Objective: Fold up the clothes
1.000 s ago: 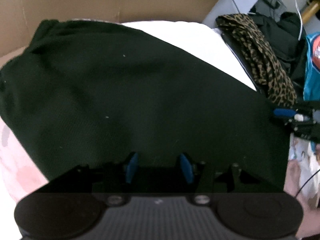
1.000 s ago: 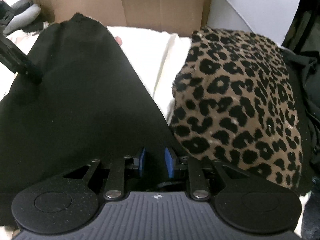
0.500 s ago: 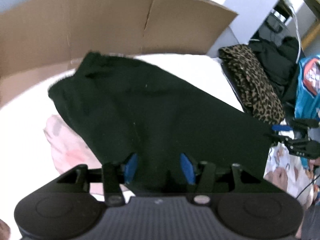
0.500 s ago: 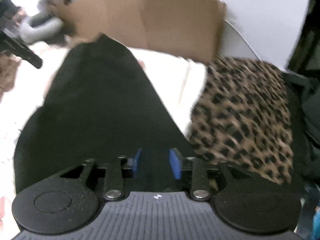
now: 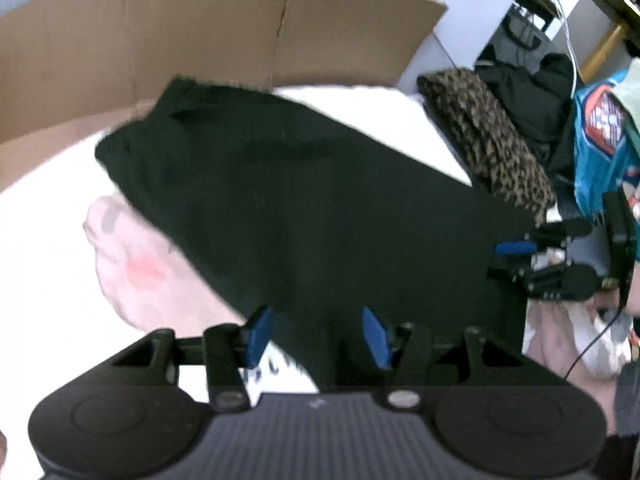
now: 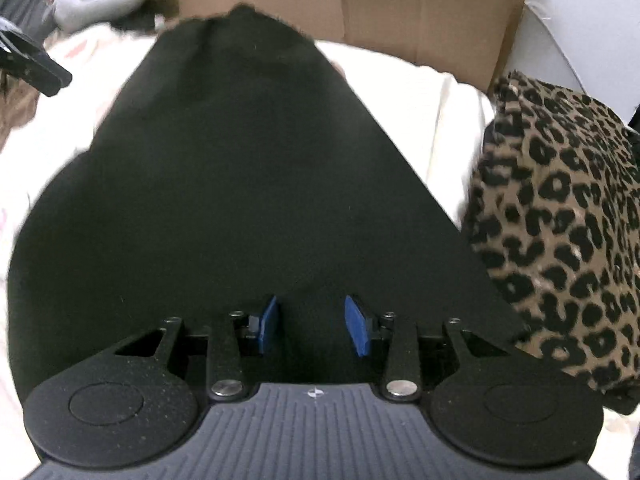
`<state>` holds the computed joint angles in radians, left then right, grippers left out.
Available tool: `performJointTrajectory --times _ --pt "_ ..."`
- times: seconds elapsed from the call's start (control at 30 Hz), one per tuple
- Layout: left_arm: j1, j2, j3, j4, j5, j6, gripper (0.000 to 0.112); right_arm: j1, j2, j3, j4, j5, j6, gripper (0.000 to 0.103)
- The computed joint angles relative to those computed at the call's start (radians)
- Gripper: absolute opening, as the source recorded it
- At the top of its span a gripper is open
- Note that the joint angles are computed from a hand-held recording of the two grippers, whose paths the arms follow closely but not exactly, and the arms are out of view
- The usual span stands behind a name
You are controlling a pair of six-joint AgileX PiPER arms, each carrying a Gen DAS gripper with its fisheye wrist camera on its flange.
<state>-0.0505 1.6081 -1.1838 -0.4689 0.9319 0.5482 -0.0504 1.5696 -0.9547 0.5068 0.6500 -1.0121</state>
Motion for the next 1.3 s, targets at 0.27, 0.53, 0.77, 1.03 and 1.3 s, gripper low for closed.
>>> performJointTrajectory --times 0.27,0.53,0.77,1.03,1.3 --pt "0.037 -0.005 0.139 -0.014 0.023 0.134 0.051 -0.018 -0.021 0.013 -0.139 -0.011 0.071 0.043" --pt "0.047 0.045 0.219 -0.120 0.010 0.152 0.049 -0.021 -0.014 0.006 -0.157 -0.004 0.084 0.043" --pt "0.004 0.007 0.240 -0.096 0.012 0.196 0.049 -0.027 -0.017 0.026 -0.137 -0.020 0.062 0.043" --pt "-0.055 -0.004 0.284 -0.026 -0.053 0.169 0.049 -0.034 -0.002 0.025 -0.113 -0.035 0.031 0.043" --pt "-0.052 -0.027 0.306 -0.041 -0.100 0.150 0.048 -0.042 0.004 0.020 -0.097 -0.027 0.009 0.043"
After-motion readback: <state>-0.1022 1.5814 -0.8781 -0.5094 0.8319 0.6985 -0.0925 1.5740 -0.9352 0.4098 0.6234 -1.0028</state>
